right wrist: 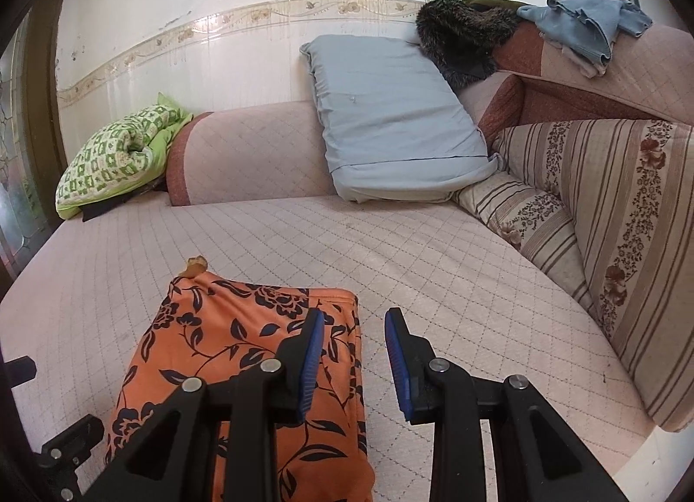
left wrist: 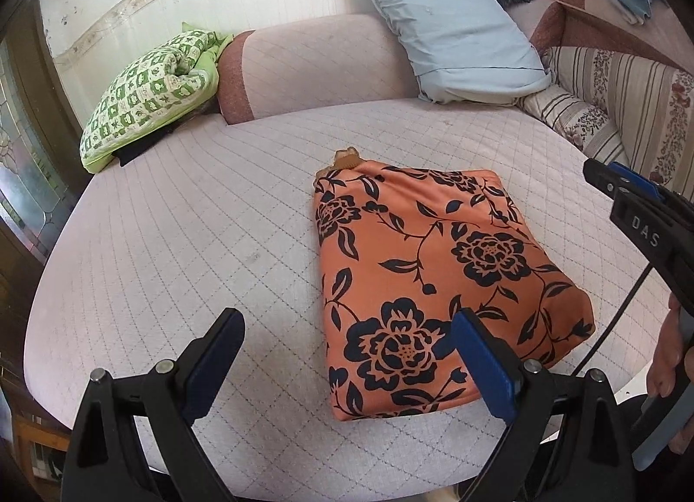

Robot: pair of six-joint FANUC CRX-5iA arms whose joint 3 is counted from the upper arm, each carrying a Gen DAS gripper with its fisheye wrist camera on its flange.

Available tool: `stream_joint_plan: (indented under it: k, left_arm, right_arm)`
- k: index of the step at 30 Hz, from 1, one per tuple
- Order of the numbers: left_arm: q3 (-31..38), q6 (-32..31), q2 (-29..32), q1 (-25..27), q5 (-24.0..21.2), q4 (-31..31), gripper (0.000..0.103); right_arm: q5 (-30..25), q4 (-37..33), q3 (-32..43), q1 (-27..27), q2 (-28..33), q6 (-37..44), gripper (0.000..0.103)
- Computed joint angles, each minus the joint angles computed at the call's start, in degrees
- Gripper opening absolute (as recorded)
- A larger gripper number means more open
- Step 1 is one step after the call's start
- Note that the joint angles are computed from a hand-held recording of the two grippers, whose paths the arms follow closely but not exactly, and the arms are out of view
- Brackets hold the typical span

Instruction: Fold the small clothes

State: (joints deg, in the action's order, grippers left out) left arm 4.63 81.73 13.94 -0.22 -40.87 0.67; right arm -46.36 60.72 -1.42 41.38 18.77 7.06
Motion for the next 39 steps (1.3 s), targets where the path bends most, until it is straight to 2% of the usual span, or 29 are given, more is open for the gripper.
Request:
stream_joint_plan:
  k: [18,39]
  left_arm:
    - [0.8,1.7,1.0,0.6,-0.2,-0.8,0.096]
    - [1.0,1.5,1.9,0.9,-0.4,-0.9,0.096]
  right_arm:
    - [4.1,3.6,-2.5,-0.4,-1.9,-3.2,0.032]
    - [4.1,3.9,-2.8,-0.2,-1.8,-2.5,0.032]
